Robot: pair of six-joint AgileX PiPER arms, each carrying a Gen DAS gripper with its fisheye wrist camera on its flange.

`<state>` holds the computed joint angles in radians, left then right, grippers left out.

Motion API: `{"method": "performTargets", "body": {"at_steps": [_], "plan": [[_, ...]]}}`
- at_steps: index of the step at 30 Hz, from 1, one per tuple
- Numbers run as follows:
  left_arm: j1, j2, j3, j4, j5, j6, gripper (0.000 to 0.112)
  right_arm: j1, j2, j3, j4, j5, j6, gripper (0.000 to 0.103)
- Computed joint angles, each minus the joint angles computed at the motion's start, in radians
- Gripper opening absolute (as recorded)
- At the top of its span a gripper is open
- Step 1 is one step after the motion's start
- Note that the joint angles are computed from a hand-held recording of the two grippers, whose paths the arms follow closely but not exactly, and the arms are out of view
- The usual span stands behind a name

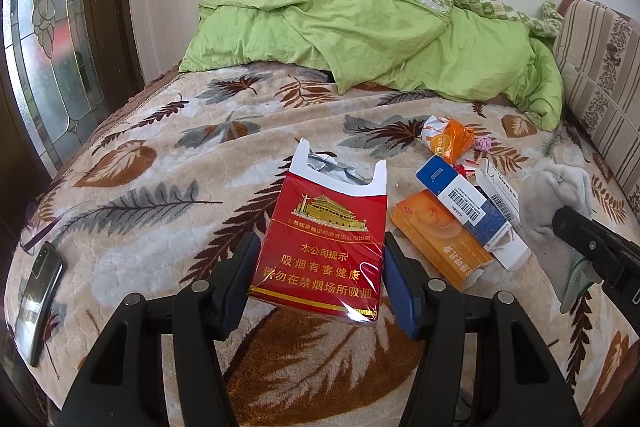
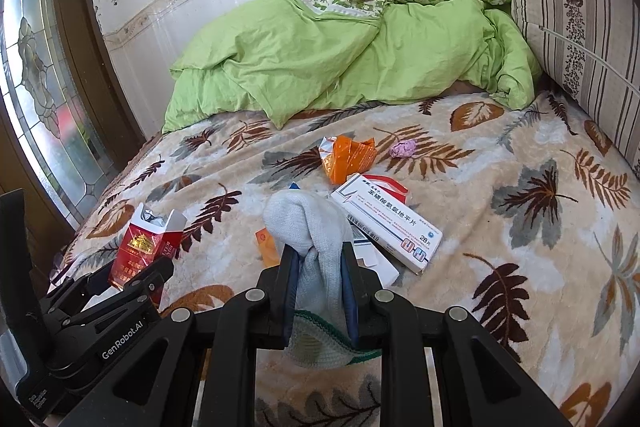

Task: Collect trash

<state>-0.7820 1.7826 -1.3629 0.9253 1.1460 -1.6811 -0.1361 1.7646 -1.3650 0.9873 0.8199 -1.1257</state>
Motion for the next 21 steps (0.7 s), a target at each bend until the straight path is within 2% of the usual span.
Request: {"method": "performTargets", "body": {"at_steps": [21], "plan": [[-0.026, 0.011, -0.015, 0.032, 0.015, -0.027, 0.059, -0.001, 0.001, -0.006, 0.002, 0.001, 0.006, 0.021]]}}
